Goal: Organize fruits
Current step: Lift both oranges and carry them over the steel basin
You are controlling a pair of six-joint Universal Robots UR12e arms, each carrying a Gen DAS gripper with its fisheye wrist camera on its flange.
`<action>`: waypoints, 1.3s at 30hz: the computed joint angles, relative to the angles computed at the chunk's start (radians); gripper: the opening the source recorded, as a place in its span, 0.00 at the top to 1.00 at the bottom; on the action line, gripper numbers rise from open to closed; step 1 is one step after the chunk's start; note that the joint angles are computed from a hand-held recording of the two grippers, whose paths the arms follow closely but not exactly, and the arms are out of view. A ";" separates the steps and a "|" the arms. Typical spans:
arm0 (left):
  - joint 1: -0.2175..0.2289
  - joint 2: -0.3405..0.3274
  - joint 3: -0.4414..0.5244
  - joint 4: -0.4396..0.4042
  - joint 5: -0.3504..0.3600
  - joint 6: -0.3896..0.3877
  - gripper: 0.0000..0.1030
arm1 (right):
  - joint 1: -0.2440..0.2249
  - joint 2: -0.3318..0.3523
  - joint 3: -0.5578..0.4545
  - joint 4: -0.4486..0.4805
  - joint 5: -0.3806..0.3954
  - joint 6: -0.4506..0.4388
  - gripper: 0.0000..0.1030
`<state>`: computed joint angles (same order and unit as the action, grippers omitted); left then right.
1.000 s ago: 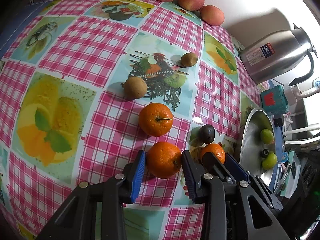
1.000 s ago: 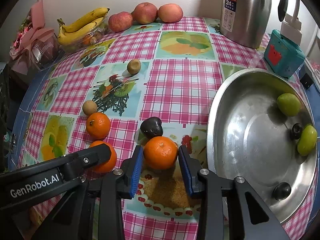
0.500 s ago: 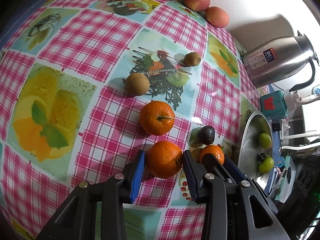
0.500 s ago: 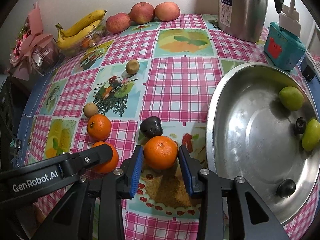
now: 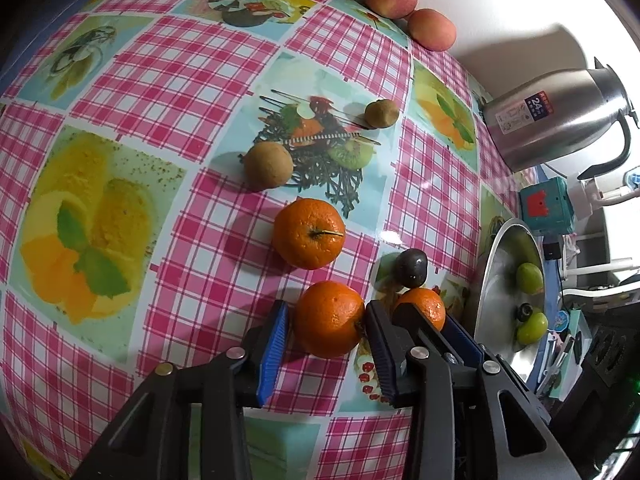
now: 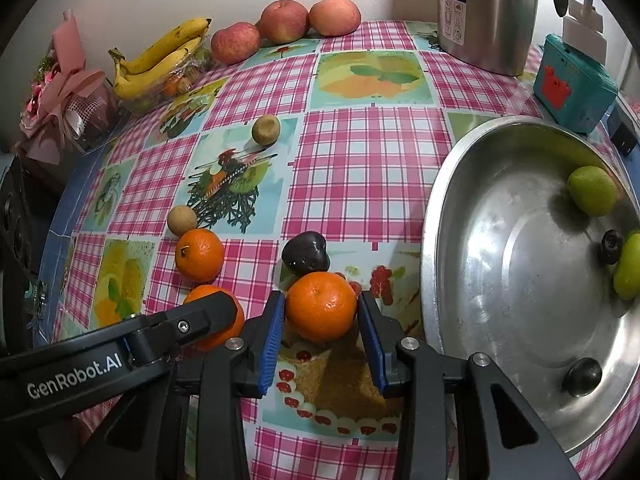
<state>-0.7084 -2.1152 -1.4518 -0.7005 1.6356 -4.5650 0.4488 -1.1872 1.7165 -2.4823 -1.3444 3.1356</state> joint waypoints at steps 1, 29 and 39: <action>0.000 0.000 0.000 0.001 0.001 0.002 0.61 | 0.000 0.000 0.000 0.000 0.002 0.001 0.62; -0.016 0.021 0.016 -0.044 0.107 0.008 0.61 | -0.026 -0.026 0.010 0.022 0.079 0.069 0.63; -0.023 0.032 0.040 -0.104 0.189 0.014 0.61 | -0.036 -0.053 0.004 0.019 0.081 0.113 0.63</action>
<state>-0.7312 -2.0828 -1.4114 -0.8048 1.8241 -4.5514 0.4124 -1.2403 1.7201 -2.4637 -1.2631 3.2484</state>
